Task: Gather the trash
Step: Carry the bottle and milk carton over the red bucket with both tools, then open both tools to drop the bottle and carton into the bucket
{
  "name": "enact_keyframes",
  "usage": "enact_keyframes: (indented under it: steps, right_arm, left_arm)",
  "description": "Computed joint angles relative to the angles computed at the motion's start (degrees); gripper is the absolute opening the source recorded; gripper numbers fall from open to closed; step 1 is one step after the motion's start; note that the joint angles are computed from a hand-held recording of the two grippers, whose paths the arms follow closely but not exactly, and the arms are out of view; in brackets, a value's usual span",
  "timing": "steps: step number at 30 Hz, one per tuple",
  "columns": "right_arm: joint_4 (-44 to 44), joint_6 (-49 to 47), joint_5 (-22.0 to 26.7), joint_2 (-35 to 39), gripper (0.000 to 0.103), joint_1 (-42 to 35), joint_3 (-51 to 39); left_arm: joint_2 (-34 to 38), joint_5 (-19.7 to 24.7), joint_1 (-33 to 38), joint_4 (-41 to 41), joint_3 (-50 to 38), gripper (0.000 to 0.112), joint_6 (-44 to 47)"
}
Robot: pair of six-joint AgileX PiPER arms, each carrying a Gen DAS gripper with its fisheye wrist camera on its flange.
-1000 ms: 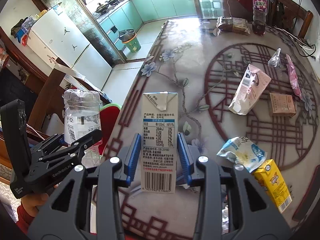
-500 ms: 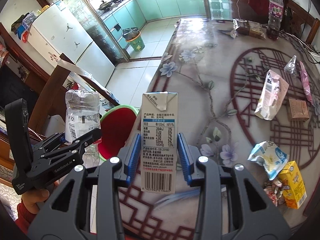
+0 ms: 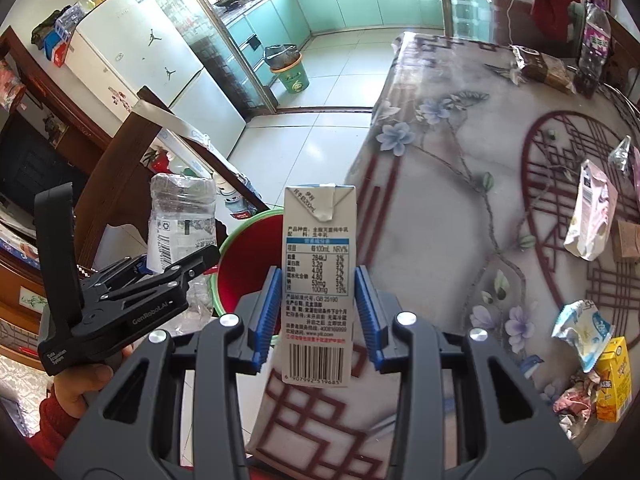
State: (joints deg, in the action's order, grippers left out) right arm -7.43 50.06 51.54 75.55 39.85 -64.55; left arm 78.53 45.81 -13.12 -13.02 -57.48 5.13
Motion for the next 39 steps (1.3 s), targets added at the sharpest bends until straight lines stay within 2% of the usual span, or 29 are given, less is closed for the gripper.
enact_keyframes:
  steps: [15,39]
  right_arm:
    - [2.8,-3.4,-1.0,10.9,0.036,0.7,-8.9]
    - [9.8,-11.8,-2.6,20.5,0.037,-3.3,-17.5]
  left_arm:
    - [6.1,-0.4,9.0,-3.8,-2.0,0.048,8.1]
    - [16.5,-0.8,10.2,-2.7,-10.7,0.048,9.1]
